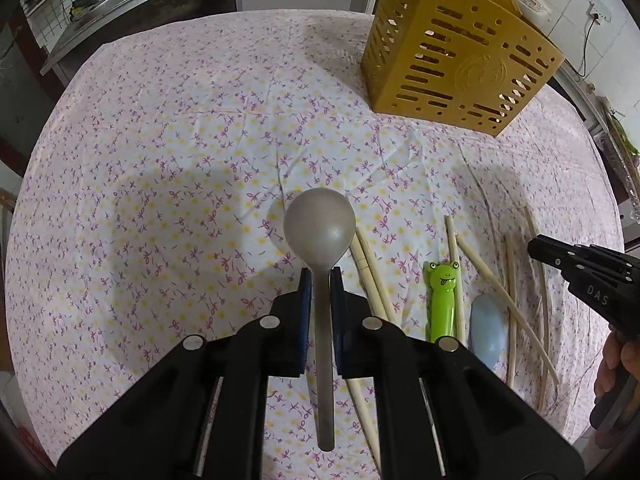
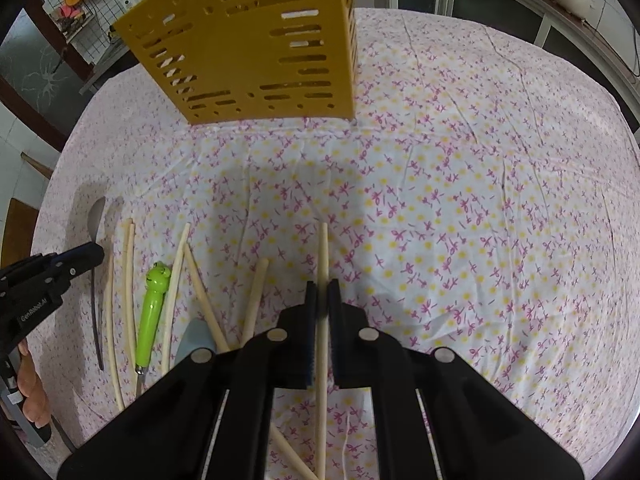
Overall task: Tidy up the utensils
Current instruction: 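Close the left tool on the spoon handle while the right tool grips a chopstick, then lift the spoon with the left tool while the right tool carries the chopstick toward the holder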
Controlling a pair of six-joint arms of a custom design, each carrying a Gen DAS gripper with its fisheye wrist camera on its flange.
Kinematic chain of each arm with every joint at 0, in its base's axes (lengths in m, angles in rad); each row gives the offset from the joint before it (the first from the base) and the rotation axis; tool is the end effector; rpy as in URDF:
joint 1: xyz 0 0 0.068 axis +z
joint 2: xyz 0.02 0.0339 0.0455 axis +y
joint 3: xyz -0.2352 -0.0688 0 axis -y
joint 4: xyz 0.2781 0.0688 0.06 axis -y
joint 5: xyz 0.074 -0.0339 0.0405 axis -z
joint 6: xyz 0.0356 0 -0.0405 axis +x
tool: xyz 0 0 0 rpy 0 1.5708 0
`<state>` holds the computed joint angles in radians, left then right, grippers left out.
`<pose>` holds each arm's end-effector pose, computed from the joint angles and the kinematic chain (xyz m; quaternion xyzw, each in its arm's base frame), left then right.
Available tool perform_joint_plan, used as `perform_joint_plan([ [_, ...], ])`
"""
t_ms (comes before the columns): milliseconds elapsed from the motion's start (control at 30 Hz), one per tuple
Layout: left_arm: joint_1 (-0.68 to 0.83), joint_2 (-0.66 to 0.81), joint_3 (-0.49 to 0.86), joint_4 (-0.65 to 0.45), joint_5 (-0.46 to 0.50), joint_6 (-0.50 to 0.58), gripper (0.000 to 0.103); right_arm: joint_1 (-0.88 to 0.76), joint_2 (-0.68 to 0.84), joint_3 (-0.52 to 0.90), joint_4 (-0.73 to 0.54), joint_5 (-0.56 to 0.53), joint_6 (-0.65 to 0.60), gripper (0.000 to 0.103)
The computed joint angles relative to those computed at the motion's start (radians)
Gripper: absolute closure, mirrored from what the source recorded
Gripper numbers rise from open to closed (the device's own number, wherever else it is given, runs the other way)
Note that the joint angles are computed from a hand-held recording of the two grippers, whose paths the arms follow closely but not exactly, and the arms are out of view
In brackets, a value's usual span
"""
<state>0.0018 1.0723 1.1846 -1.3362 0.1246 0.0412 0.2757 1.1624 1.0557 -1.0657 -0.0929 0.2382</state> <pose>0.2143 -0.0040 0.3081 0.0301 0.9827 -0.0576 0.1735 0.2415 0.0718 0.2585 -0.0275 0.9788 0.0943 0.1796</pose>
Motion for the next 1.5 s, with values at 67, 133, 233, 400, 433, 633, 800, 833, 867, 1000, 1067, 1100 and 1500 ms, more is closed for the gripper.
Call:
perform_joint_plan([
  [67, -0.012, 0.005, 0.002, 0.014, -0.006, -0.013, 0.095, 0.001, 0.002, 0.009, 0.005, 0.005, 0.005, 0.097],
  [133, -0.008, -0.008, 0.018, 0.008, -0.003, -0.008, 0.096, -0.013, -0.016, 0.013, 0.0, -0.001, -0.002, 0.097],
  [233, 0.019, -0.024, 0.066, -0.021, 0.028, 0.013, 0.096, -0.06, -0.072, 0.009, -0.014, -0.014, -0.029, 0.097],
  [400, 0.028, -0.048, 0.164, -0.039, 0.05, 0.027, 0.096, -0.129, -0.17, 0.035, -0.038, -0.017, -0.064, 0.097],
  [433, 0.024, -0.054, 0.177, -0.036, 0.053, 0.023, 0.096, -0.114, -0.167, 0.049, -0.027, -0.004, -0.047, 0.097],
  [633, -0.047, -0.052, 0.231, 0.03, 0.024, -0.03, 0.101, -0.084, -0.22, 0.081, 0.039, 0.066, -0.011, 0.097],
  [800, -0.072, -0.023, 0.259, 0.056, 0.023, -0.05, 0.103, -0.083, -0.29, 0.026, 0.154, 0.083, -0.006, 0.097],
  [833, -0.078, -0.022, 0.251, 0.067, 0.019, -0.053, 0.103, -0.08, -0.305, 0.009, 0.182, 0.094, -0.006, 0.097],
  [867, -0.092, -0.021, 0.244, 0.079, 0.009, -0.061, 0.103, -0.082, -0.319, -0.005, 0.202, 0.092, -0.009, 0.097],
  [1000, -0.093, -0.005, 0.257, 0.083, 0.008, -0.056, 0.103, -0.08, -0.339, -0.022, 0.24, 0.093, 0.0, 0.097],
  [1067, -0.076, -0.008, 0.249, 0.085, 0.017, -0.05, 0.103, -0.074, -0.337, -0.01, 0.227, 0.093, -0.005, 0.097],
  [1100, -0.063, -0.008, 0.24, 0.083, 0.025, -0.043, 0.103, -0.071, -0.33, -0.002, 0.219, 0.095, -0.006, 0.097],
  [1500, 0.125, 0.012, 0.079, 0.072, 0.097, 0.091, 0.103, -0.079, -0.266, -0.022, 0.172, 0.065, 0.0, 0.097],
])
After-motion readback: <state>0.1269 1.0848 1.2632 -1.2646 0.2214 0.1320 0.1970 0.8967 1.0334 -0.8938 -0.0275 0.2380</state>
